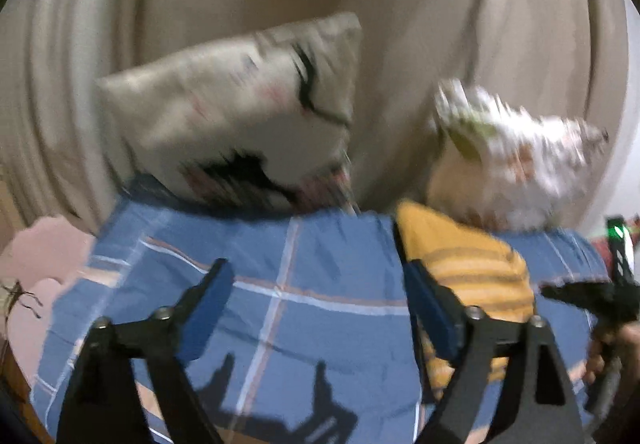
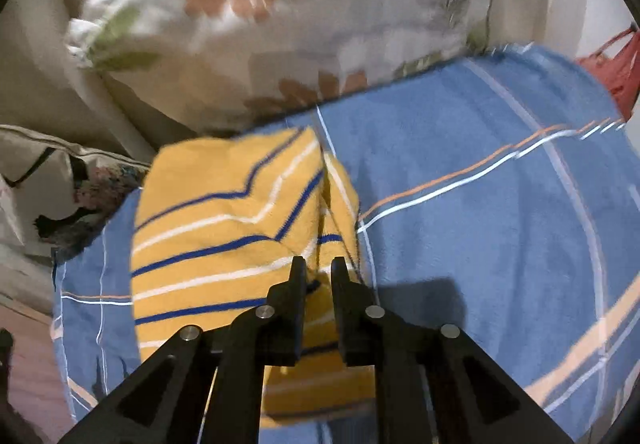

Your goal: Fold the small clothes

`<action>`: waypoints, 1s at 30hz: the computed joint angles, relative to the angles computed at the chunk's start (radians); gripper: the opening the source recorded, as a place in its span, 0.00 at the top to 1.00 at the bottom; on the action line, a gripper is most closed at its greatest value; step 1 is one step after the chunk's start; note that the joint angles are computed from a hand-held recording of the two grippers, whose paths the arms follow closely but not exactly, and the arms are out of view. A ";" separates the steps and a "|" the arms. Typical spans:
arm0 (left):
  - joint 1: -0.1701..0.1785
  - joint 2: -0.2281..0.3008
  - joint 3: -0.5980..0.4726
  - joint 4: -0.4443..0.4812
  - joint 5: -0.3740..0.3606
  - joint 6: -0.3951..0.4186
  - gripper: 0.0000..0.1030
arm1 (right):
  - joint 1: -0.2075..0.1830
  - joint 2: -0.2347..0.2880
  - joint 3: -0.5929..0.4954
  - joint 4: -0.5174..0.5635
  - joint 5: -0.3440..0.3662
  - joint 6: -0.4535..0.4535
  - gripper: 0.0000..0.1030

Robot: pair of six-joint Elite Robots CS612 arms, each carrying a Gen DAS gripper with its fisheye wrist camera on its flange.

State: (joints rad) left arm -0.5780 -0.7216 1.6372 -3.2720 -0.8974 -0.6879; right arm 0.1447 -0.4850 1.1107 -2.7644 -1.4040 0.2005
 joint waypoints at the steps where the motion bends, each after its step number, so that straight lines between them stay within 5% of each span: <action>1: -0.011 -0.006 0.005 -0.007 0.066 -0.007 0.06 | 0.002 -0.011 0.017 -0.023 -0.010 -0.009 0.87; 4: -0.039 -0.021 0.007 0.028 0.216 -0.025 0.02 | 0.005 -0.042 0.067 -0.077 -0.014 -0.045 0.86; 7: -0.068 -0.045 -0.001 0.217 0.371 -0.137 0.01 | 0.008 -0.070 0.127 -0.138 -0.003 -0.097 0.85; 9: -0.083 -0.052 -0.002 0.287 0.409 -0.190 0.01 | 0.010 -0.093 0.171 -0.161 0.005 -0.151 0.80; 13: -0.095 -0.064 0.003 0.318 0.294 -0.222 0.01 | 0.015 -0.120 0.236 -0.203 -0.008 -0.230 0.58; 20: -0.105 -0.056 -0.037 0.465 0.061 -0.280 0.01 | -0.005 -0.144 0.302 -0.158 0.031 -0.245 0.57; 30: -0.125 -0.029 -0.073 0.499 -0.074 -0.289 0.01 | -0.029 -0.176 0.388 -0.201 0.031 -0.284 0.54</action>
